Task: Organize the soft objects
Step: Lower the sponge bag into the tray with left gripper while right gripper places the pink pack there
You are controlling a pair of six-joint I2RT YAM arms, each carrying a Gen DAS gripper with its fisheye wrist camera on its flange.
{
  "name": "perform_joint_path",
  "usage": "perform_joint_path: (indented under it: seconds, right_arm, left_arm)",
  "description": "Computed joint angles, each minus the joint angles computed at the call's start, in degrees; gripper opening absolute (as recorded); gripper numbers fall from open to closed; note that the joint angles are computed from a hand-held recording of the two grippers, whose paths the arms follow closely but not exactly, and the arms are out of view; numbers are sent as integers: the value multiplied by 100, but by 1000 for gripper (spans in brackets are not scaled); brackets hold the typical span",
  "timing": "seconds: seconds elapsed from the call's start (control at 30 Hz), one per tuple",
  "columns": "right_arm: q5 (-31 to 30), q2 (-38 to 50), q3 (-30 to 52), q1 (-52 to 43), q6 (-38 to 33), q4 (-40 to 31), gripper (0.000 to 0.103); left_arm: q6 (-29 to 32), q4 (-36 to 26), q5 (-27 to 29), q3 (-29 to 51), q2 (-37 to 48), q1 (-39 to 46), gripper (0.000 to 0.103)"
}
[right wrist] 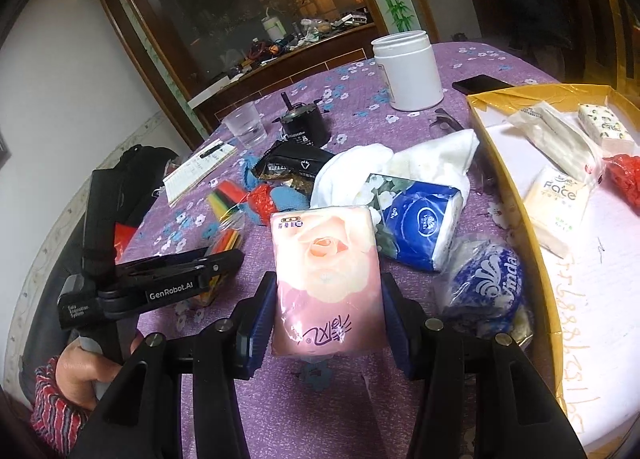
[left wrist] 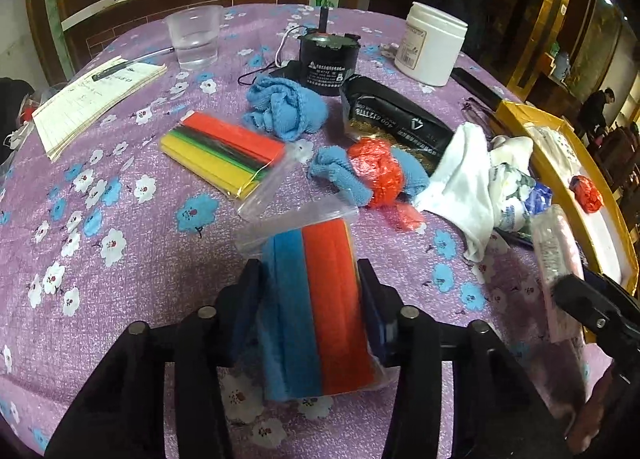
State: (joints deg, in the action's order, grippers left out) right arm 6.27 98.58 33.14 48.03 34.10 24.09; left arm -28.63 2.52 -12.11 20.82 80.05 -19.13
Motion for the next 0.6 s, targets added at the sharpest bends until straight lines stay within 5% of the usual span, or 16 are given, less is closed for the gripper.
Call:
perform_joint_path:
  seconds: [0.3, 0.6]
  right_arm:
    - [78, -99, 37, -25, -13, -112, 51]
    - [33, -881, -505, -478, -6, -70, 51]
  left_arm:
    - [-186, -212, 91, 121, -615, -603, 43]
    - [-350, -339, 229, 1023, -165, -1348, 43]
